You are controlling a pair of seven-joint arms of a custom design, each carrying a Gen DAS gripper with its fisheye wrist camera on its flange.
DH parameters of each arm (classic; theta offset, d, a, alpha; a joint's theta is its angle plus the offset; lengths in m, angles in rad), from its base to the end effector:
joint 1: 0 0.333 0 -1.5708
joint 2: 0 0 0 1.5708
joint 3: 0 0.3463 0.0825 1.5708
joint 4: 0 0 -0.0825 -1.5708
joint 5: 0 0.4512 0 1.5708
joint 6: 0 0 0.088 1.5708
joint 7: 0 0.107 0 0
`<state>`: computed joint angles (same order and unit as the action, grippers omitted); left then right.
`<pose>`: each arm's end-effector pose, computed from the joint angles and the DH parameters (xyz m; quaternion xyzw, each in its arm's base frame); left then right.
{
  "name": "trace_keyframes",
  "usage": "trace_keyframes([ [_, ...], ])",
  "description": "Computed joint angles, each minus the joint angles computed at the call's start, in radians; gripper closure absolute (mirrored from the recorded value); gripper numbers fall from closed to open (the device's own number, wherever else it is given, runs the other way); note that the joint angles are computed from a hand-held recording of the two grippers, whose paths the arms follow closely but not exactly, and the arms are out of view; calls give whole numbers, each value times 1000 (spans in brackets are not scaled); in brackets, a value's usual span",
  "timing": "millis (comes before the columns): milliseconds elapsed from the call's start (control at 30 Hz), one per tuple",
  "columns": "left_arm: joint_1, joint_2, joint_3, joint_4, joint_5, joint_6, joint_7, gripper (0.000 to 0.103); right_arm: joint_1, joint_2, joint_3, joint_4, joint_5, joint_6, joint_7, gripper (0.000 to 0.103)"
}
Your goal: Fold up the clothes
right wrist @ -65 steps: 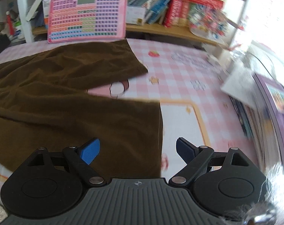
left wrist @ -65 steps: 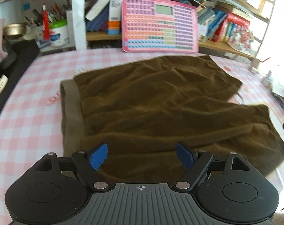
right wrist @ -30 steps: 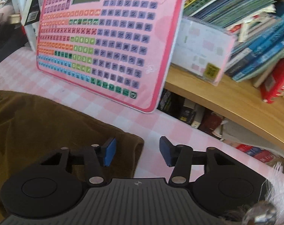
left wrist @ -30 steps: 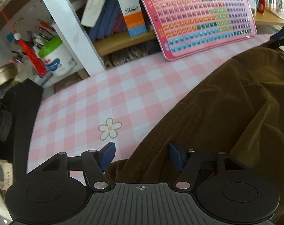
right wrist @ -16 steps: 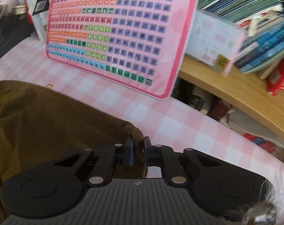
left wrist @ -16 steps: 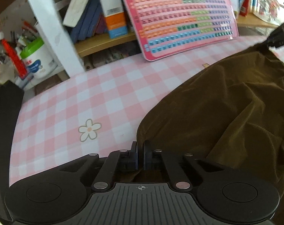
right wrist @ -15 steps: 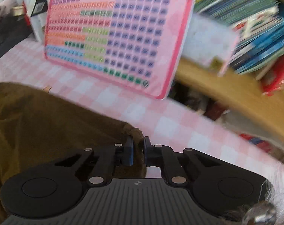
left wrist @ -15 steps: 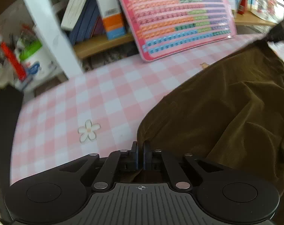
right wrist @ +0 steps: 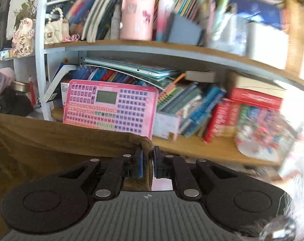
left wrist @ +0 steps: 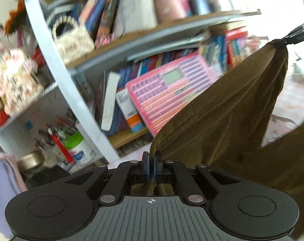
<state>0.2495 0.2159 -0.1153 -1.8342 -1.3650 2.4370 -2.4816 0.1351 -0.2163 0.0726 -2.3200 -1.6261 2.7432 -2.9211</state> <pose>0.7089 0.0984 0.4554 -0.1858 0.8316 -0.4073 0.3286 0.5300 0.1532 0.4605 -0.5441 0.6527 -0.4271 0.3090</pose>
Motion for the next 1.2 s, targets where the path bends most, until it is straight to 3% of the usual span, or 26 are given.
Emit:
trace_keyframes([
  [167, 27, -94, 49, -149, 54, -99, 63, 97, 88, -191, 108, -211, 273, -173, -69, 94],
  [200, 25, -98, 58, -164, 74, -98, 55, 92, 111, -212, 129, -242, 345, -204, -84, 94],
  [400, 26, -127, 92, -251, 192, -56, -9, 84, 246, -177, 226, -293, 716, -375, -74, 82],
  [467, 32, -136, 104, -266, 219, -60, -75, 81, 287, -149, 243, -284, 796, -419, -44, 76],
  [533, 42, -142, 117, -273, 245, -79, -169, 69, 315, -150, 256, -288, 835, -428, 36, 71],
  [633, 56, -142, 133, -269, 301, -131, -346, 67, 334, -158, 261, -294, 860, -417, 160, 65],
  [700, 67, -113, 140, -225, 335, -219, -558, 67, 333, -169, 265, -301, 859, -387, 264, 60],
  [767, 83, -52, 140, -147, 335, -329, -851, 52, 311, -188, 277, -321, 815, -311, 421, 51],
  [800, 92, -17, 137, -111, 324, -371, -975, 46, 284, -198, 280, -335, 776, -249, 531, 49],
  [900, 124, 86, 110, -12, 256, -457, -1311, 46, 168, -215, 316, -366, 616, -82, 921, 46],
  [1000, 150, 149, 73, 38, 192, -477, -1487, 46, 65, -220, 361, -376, 434, -6, 1322, 46],
  [1100, 149, 178, 47, 67, 187, -426, -1586, 46, 35, -209, 349, -377, 326, 13, 1569, 46],
  [1133, 146, 184, 40, 73, 189, -405, -1614, 47, 28, -204, 344, -378, 290, 17, 1650, 46],
  [1200, 142, 184, 28, 75, 192, -367, -1648, 51, 48, -188, 298, -379, 314, 22, 1650, 53],
])
